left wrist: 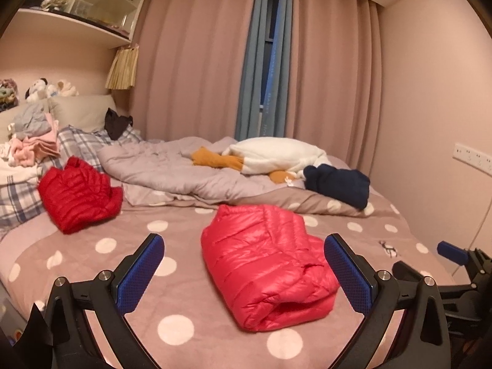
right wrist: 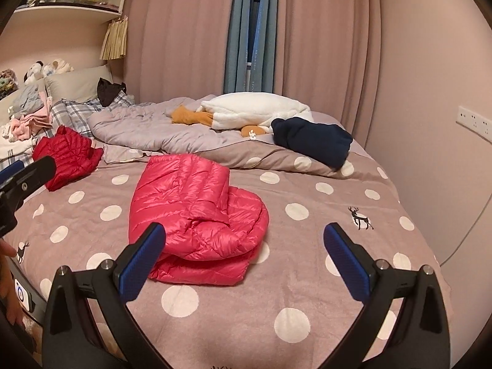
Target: Fold large clothes
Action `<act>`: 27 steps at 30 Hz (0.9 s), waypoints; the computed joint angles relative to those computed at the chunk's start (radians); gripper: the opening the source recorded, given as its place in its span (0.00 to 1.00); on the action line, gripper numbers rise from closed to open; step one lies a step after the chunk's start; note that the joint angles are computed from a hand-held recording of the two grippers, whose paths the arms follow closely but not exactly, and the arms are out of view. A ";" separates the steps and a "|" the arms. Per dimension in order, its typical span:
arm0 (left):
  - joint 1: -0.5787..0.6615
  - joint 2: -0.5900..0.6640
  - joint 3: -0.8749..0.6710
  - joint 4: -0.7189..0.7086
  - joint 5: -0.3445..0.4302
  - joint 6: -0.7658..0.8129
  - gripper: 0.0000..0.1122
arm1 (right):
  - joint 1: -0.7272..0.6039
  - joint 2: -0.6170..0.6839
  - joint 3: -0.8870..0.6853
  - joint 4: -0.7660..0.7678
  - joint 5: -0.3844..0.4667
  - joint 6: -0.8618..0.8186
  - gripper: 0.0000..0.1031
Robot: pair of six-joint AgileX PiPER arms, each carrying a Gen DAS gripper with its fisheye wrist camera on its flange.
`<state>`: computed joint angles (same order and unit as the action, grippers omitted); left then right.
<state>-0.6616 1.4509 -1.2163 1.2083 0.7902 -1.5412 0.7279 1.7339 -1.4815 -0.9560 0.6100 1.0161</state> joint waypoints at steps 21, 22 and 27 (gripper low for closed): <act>-0.006 0.058 -0.080 -0.089 0.128 0.085 0.92 | -0.014 0.036 -0.052 0.031 0.067 -0.007 1.00; -0.009 0.062 -0.084 -0.085 0.136 0.088 0.92 | -0.013 0.038 -0.054 0.031 0.070 -0.005 1.00; -0.004 0.062 -0.089 -0.097 0.130 0.100 0.92 | -0.022 0.033 -0.054 0.034 0.066 0.014 1.00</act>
<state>-0.6652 1.5131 -1.3055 1.1109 0.9202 -1.4410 0.7055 1.7668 -1.5352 -0.9220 0.6755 1.0301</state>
